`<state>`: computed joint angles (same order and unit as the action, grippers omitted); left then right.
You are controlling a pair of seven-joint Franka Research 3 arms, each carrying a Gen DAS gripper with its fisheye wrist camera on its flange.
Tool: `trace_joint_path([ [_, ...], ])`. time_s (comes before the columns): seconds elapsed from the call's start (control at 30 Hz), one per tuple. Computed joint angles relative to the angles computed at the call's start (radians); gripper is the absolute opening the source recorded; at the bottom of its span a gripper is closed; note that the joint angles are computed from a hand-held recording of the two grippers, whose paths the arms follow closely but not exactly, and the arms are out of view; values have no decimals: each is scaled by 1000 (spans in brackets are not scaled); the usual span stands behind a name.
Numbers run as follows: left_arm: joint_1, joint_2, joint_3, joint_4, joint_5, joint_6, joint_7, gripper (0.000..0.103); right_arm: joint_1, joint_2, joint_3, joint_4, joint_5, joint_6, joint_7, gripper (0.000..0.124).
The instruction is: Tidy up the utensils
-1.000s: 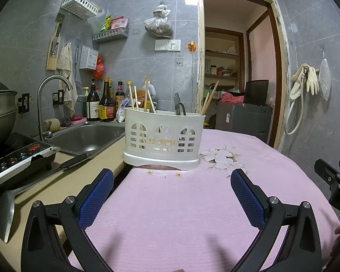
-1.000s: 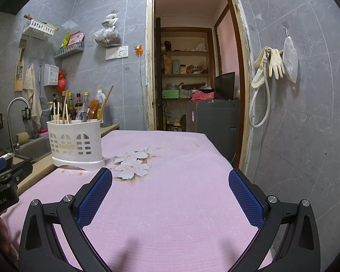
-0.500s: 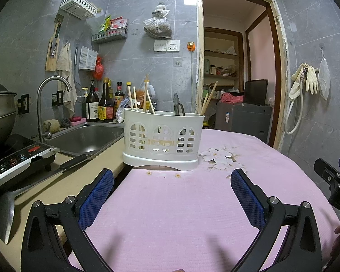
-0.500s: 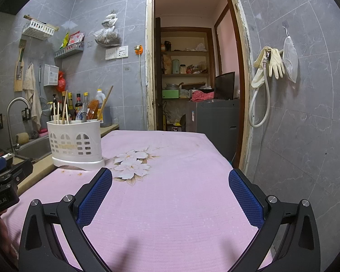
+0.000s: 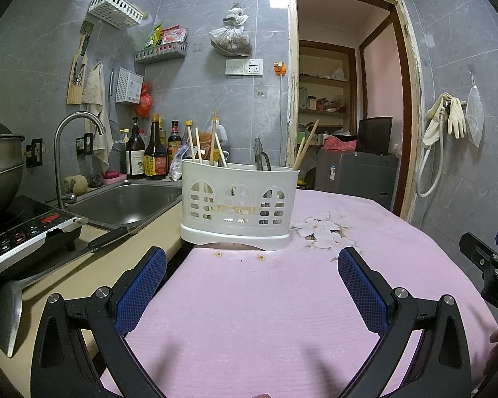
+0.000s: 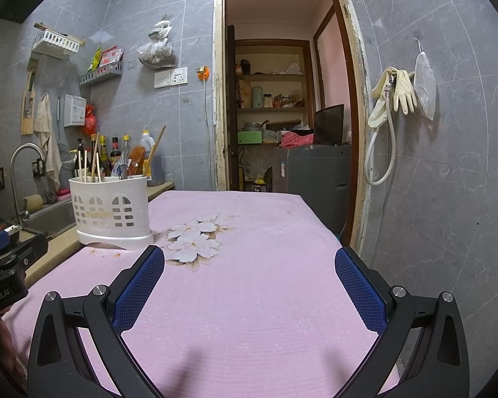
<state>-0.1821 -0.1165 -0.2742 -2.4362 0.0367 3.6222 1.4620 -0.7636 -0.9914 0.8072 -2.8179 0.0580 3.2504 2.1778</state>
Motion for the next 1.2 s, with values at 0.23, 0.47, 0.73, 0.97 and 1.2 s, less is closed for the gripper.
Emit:
trace_joint_path([
  [0.23, 2, -8, -6, -1, -6, -7, 5, 101, 1, 0, -1, -1, -1, 0, 0, 103],
  [0.47, -1, -9, 2, 0, 15, -11, -13, 101, -2, 2, 1, 0, -1, 2, 3, 103],
  [0.73, 13, -4, -35, -2, -69, 10, 66, 101, -2, 1, 2, 1, -2, -2, 4, 103],
  [0.97, 1, 2, -29, 5, -95, -8, 86, 101, -2, 2, 1, 1, -2, -1, 5, 103],
  [1.2, 0, 4, -35, 5, -114, -7, 107, 101, -5, 7, 5, -2, -3, 3, 6, 103],
])
